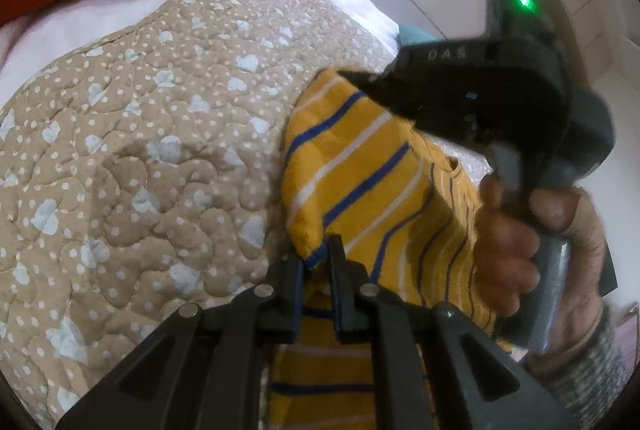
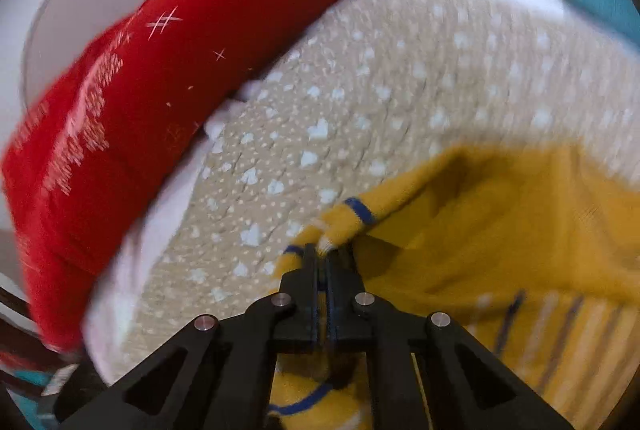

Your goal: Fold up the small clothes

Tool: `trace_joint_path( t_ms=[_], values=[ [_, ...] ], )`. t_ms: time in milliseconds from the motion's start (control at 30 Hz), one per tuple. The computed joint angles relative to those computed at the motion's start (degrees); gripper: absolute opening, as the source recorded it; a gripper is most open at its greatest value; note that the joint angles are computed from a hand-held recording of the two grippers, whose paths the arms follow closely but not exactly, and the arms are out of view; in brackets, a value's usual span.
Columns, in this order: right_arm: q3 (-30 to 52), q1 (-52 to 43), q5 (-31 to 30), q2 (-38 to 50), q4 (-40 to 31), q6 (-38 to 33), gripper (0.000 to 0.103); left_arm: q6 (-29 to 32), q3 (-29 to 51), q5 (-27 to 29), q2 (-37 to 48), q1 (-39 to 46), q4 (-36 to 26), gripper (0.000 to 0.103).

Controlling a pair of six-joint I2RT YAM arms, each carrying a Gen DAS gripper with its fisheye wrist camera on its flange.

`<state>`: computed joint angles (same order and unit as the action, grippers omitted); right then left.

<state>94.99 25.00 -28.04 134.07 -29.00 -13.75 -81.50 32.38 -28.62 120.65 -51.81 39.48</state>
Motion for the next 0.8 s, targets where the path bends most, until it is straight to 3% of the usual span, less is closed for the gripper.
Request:
trace_joint_path(
  t_ms=[233,400,467,533,667,800],
  values=[
    [0.03,4.67,20.27,-2.7,8.71,-4.26,0.004,1.09,3.36,-0.09,-0.11,0.51,-5.66,0.012],
    [5.05,6.28,26.02,3.0,7.4,-7.41,0.005,1.17,3.4,0.31,-0.13,0.81,-5.98,0.013],
    [3.73,3.58,21.46,1.11,7.04,-5.81,0.007,1.2,3.34,0.4,-0.07,0.92,-5.68,0.013],
    [3.22,0.25,15.82,-0.83,4.37,-4.64,0.016,1.0,3.18,0.31,-0.16,0.75,-5.59,0.013],
    [4.46,-6.55,2.08,-1.14,-6.86,-6.36,0.025,0.53,3.0,0.09,0.29,0.43,-5.03,0.013],
    [1.65,-8.42,-3.93,-0.47,-9.49,-7.07,0.04,-0.06,3.05,-0.56,0.08,-0.22,-5.88,0.014]
  ],
)
